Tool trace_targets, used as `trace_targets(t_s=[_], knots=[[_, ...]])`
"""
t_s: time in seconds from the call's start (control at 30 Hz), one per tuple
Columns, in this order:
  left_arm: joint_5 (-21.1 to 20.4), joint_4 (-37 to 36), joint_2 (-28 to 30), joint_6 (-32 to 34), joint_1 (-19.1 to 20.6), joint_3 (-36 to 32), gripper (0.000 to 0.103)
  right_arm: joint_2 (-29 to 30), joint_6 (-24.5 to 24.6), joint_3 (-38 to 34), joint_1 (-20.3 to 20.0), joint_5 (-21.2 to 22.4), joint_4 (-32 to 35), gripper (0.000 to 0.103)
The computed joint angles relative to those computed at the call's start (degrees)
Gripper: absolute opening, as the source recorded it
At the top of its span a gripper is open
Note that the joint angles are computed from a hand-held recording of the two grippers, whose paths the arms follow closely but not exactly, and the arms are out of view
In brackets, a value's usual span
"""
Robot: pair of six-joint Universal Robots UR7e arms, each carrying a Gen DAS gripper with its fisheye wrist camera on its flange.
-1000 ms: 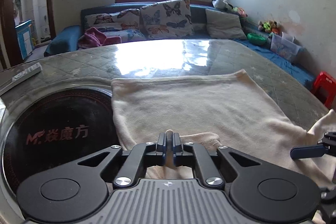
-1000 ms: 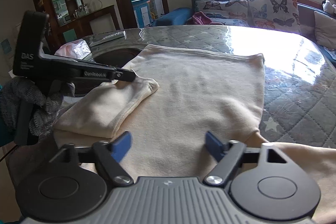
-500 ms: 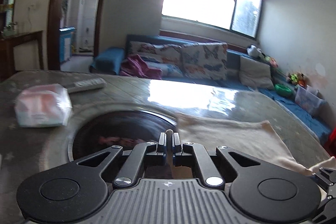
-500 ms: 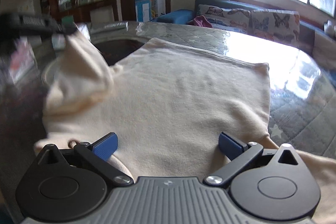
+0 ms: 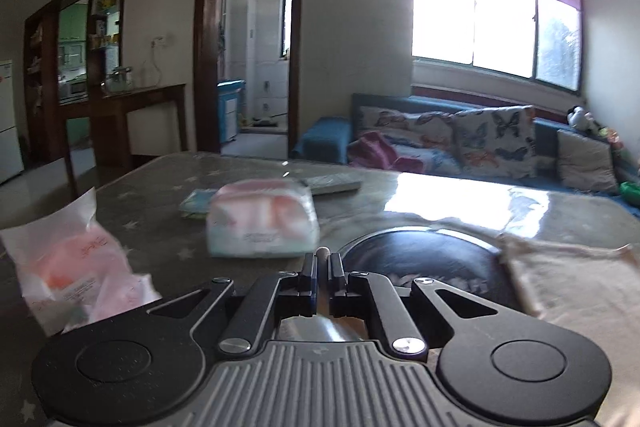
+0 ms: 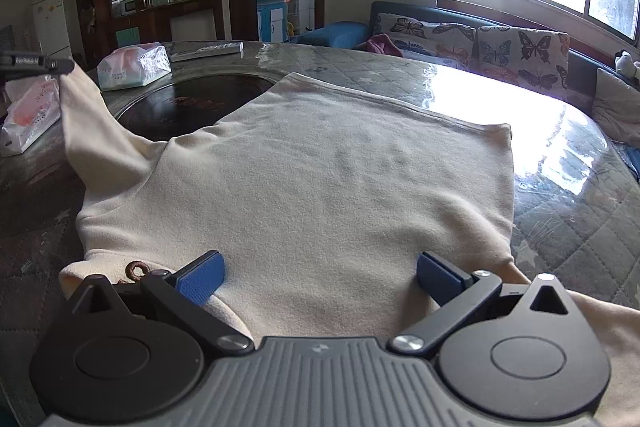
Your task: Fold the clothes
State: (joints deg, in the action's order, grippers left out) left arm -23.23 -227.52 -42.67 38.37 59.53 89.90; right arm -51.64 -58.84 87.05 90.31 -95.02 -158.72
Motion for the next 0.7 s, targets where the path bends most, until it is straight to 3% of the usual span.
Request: trace_targets(t_s=[0.07, 0.23, 0.33, 0.43, 0.5, 0.6, 0.7], knots=[[1.32, -0.69, 0.35, 0.50, 0.68, 0.19, 0.005, -0.06, -0.04, 0.09, -0.02, 0.04, -0.06, 0.103], [2.62, 7.94, -2.56, -11.15, 1.41, 6.47, 0.006, -0.16, -0.10, 0.24, -0.04, 0.10, -0.16, 0.103], [4.66, 6.82, -2.72, -10.03, 1.15, 7.27, 0.011, -0.06, 0.00, 0.06, -0.07, 0.21, -0.04, 0.103], [5.35, 8.60, -3.69, -12.96, 1.19, 8.04, 0.016, 0.05, -0.03, -0.01, -0.05, 0.15, -0.13, 0.103], [4.44, 10.38, -4.13, -14.07, 1.28, 8.23, 0.017, 0.05, -0.04, 0.01, -0.06, 0.18, -0.17, 0.103], [2.01, 17.33, -4.96, -17.80, 1.78, 8.34, 0.028, 0.02, -0.07, 0.04, -0.10, 0.25, -0.18, 0.103], [1.19, 21.78, -4.14, -18.03, 2.53, 6.52, 0.029, 0.00, -0.08, 0.04, -0.12, 0.27, -0.16, 0.103]])
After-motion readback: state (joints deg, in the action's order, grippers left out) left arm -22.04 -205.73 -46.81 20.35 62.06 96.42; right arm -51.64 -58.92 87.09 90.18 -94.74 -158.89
